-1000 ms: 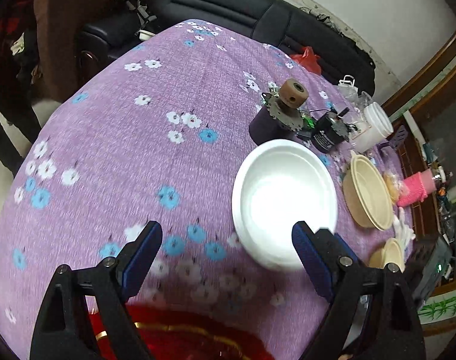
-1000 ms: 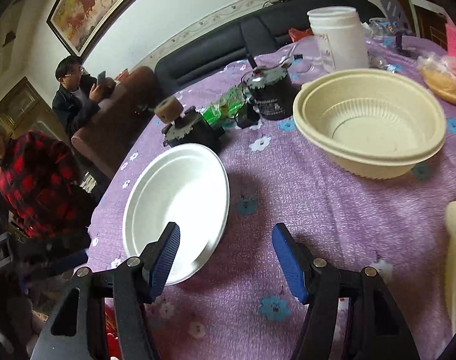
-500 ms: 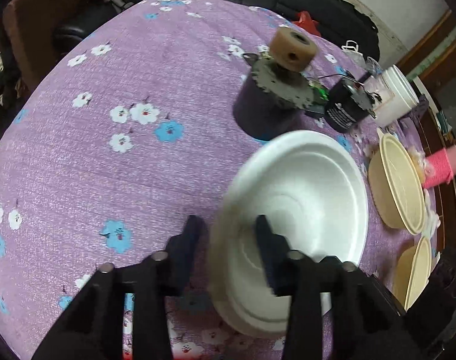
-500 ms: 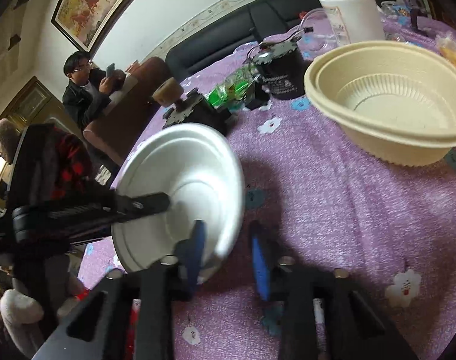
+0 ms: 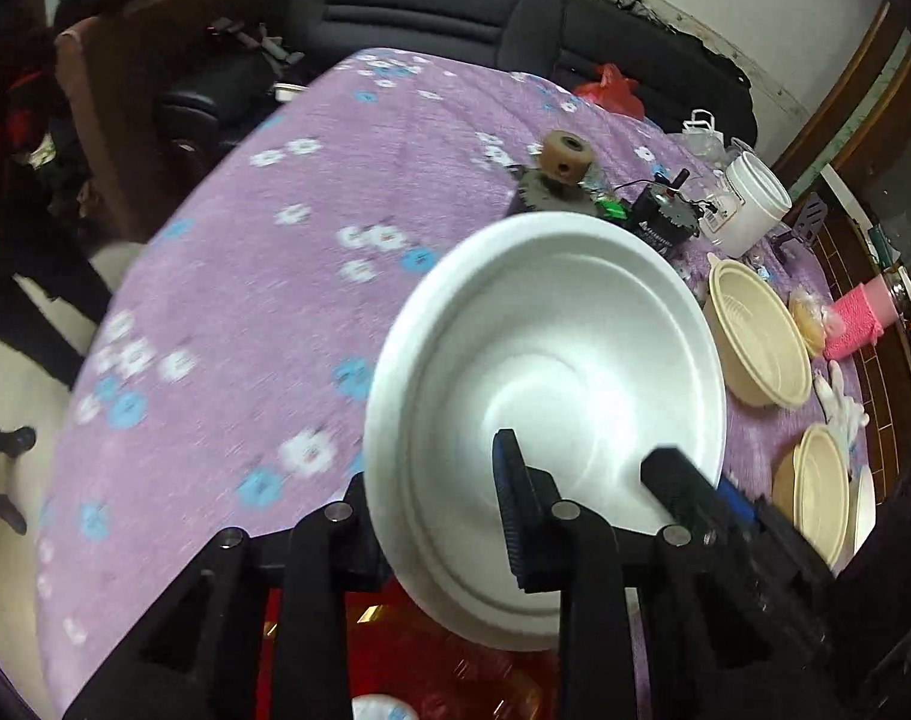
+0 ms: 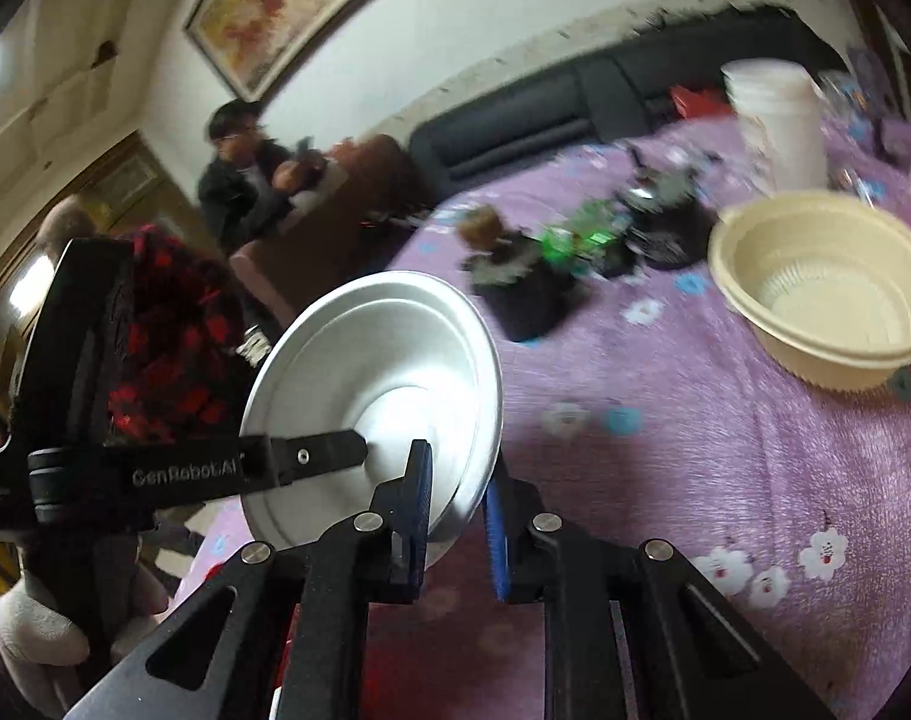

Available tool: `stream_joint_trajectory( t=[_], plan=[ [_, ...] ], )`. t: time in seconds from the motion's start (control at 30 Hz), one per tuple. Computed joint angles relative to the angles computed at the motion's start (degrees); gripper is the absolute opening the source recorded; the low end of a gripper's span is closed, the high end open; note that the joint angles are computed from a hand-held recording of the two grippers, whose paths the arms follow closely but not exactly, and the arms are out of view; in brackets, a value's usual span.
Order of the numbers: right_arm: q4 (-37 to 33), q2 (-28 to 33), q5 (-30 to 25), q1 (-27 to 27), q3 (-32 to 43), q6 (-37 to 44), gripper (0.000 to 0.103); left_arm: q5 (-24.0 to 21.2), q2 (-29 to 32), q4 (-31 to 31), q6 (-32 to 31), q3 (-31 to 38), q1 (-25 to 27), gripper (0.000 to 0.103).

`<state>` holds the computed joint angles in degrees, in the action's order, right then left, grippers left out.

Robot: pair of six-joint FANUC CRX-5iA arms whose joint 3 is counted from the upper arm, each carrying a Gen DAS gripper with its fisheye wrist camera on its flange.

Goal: Organize plates and bowls
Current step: 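Carry the white plate and lower it onto the stacked red plates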

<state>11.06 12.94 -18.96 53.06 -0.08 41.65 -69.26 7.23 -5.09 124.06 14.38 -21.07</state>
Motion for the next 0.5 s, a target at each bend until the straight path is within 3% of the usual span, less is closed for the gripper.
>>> stream_joint_trajectory(
  t=[0.23, 0.5],
  plan=[
    [-13.86, 0.19, -7.52, 2.55, 6.21, 13.63, 0.019, -0.52, -9.84, -2.15, 3.06, -7.94, -0.12, 0.026],
    [-16.77, -2.80, -14.05, 5.91, 5.61, 15.84, 0.019, 0.77, -17.53, -4.22, 6.69, -15.68, -3.00, 0.026]
  ],
)
